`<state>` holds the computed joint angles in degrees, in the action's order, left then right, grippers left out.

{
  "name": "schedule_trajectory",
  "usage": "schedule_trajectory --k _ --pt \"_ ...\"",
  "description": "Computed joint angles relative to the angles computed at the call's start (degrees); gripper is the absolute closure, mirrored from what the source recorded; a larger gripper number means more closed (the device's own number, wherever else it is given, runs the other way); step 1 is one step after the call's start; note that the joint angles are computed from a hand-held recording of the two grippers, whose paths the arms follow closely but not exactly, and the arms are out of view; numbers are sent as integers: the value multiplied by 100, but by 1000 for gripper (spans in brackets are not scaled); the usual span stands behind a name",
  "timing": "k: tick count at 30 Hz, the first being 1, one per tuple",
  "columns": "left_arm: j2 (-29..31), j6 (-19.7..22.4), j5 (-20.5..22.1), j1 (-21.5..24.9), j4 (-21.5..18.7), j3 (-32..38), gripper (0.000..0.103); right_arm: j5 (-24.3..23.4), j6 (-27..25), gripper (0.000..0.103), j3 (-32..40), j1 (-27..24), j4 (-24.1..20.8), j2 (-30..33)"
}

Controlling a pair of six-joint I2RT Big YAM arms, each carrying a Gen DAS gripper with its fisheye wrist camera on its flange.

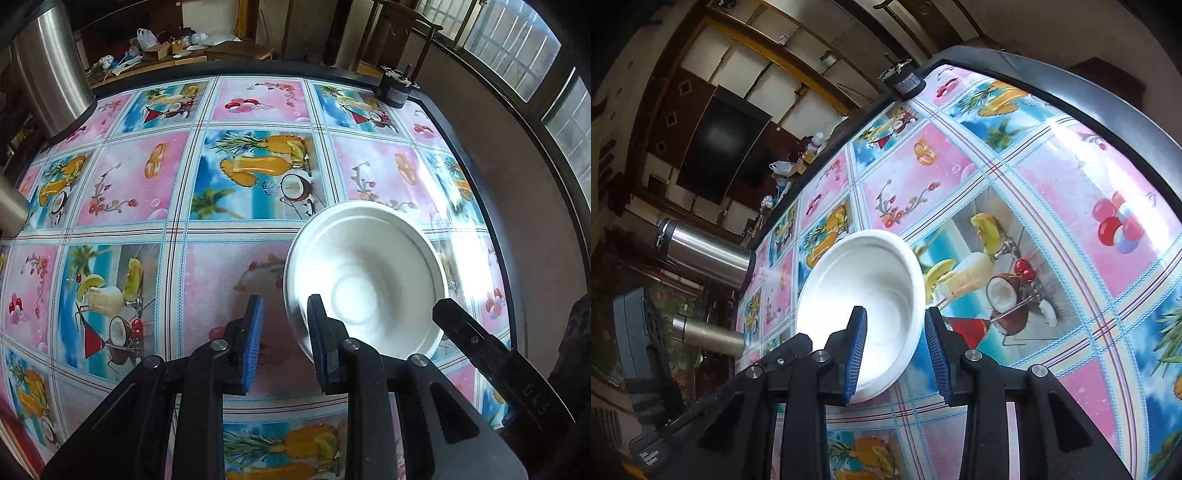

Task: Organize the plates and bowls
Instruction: 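Move the left gripper to the small white paper bowl and grasp its rim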

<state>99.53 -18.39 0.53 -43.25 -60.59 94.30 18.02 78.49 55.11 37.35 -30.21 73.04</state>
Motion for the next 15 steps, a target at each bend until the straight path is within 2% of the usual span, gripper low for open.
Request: schedule_trajectory --k 8,10,12,13,15 --pt "125 30 114 -31 -5 84 81 44 132 67 -16 -9 -79 34" --pt "106 35 38 -32 35 73 81 69 146 74 -30 -6 -32 44" --pt "117 33 -50 -36 35 79 82 83 165 87 -18 -5 -53 73" --pt "128 57 -104 -45 28 81 83 90 192 90 -3 -6 -90 94" --pt "147 115 -231 -66 19 79 92 41 212 94 -1 -12 -80 131"
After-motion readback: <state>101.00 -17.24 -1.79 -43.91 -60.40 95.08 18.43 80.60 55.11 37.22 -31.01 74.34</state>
